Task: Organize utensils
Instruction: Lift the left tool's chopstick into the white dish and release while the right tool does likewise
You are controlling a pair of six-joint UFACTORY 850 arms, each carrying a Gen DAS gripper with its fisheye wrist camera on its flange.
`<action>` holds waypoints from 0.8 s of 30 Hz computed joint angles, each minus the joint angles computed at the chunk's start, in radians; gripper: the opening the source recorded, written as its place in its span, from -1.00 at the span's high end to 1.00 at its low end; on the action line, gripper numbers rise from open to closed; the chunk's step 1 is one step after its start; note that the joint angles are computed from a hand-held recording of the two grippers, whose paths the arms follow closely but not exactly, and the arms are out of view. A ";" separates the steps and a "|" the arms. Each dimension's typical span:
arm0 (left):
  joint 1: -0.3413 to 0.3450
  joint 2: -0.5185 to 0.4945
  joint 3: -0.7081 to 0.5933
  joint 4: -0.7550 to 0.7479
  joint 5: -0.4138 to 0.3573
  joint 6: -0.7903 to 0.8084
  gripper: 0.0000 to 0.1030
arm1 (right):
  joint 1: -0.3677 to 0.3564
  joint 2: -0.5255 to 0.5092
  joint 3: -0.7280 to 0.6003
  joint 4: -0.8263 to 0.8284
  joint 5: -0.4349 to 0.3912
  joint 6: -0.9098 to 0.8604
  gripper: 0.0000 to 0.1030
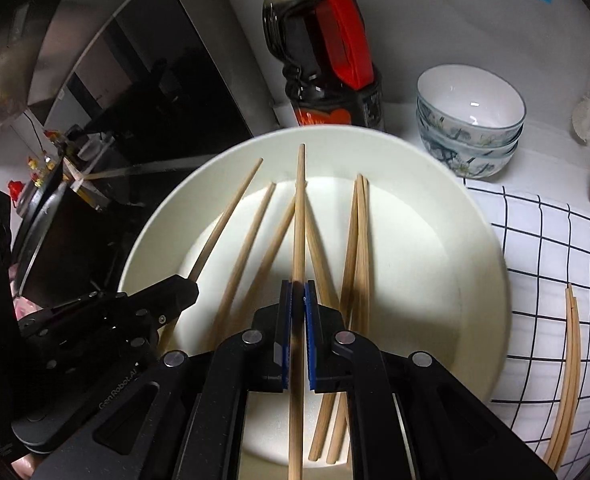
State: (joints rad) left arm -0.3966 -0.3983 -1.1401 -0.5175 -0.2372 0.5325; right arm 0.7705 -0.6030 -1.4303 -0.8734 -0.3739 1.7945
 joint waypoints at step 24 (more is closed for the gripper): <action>0.023 0.082 0.083 0.340 0.090 -0.407 -0.44 | 0.022 0.010 0.008 -0.002 -0.090 0.030 0.23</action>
